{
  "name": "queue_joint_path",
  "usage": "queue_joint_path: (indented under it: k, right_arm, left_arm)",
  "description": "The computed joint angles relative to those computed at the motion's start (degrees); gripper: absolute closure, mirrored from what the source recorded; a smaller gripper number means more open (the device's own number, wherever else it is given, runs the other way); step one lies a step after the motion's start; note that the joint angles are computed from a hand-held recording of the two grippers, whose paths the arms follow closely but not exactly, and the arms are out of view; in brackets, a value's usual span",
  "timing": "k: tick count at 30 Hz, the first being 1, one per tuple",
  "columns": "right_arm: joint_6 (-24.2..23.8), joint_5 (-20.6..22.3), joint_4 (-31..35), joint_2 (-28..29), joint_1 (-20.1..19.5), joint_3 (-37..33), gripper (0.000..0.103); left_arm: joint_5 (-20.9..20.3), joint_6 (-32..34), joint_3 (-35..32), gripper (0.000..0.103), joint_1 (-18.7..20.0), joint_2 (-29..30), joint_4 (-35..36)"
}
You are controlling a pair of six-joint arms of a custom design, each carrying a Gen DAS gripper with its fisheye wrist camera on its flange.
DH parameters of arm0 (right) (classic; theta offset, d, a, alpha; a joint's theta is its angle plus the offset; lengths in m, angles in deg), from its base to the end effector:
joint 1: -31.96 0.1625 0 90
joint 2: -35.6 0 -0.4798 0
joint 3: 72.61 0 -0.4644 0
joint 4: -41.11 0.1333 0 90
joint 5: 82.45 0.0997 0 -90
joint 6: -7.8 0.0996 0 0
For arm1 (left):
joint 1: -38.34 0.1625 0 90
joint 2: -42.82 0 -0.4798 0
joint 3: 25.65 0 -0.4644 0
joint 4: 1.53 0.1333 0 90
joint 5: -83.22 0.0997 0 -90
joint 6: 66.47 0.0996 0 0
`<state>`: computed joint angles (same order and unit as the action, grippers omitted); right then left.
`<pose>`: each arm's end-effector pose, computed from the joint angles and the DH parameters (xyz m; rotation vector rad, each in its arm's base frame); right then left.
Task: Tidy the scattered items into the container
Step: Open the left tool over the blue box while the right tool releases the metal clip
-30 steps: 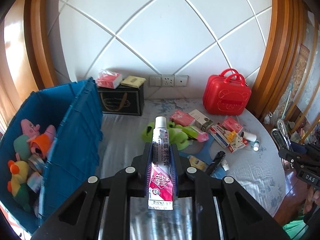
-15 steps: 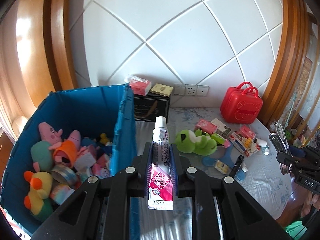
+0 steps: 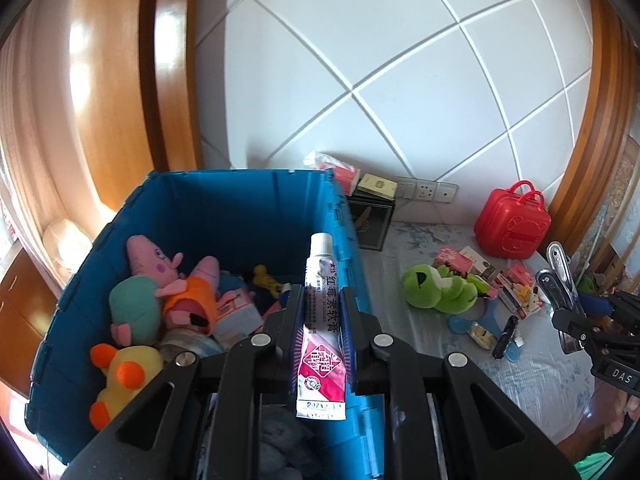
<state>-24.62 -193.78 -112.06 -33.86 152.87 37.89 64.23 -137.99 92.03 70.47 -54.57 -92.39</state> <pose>0.4151 -0.5043 0.2585 1.3422 -2.3670 0.5250 -0.2661 -0.4358 0.4135 0.0050 2.0751 -1.1777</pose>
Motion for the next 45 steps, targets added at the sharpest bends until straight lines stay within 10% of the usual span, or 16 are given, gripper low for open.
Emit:
queue_joint_path:
  k: [13, 34, 45]
  right_arm:
    - [0.97, 3.54, 2.03, 6.28, 5.02, -2.35, 0.059]
    - [0.34, 8.58, 4.21, 14.74, 11.17, -5.99, 0.059]
    - [0.79, 9.04, 5.55, 17.33, 12.30, -7.23, 0.059]
  left_arm:
    - [-0.89, -23.36, -1.09, 0.086, -0.93, -8.55, 29.07]
    - [-3.50, -42.46, -3.61, 0.086, -0.69, -14.99, 53.47]
    - [-2.74, -39.05, -3.49, 0.086, 1.43, -16.88, 51.47]
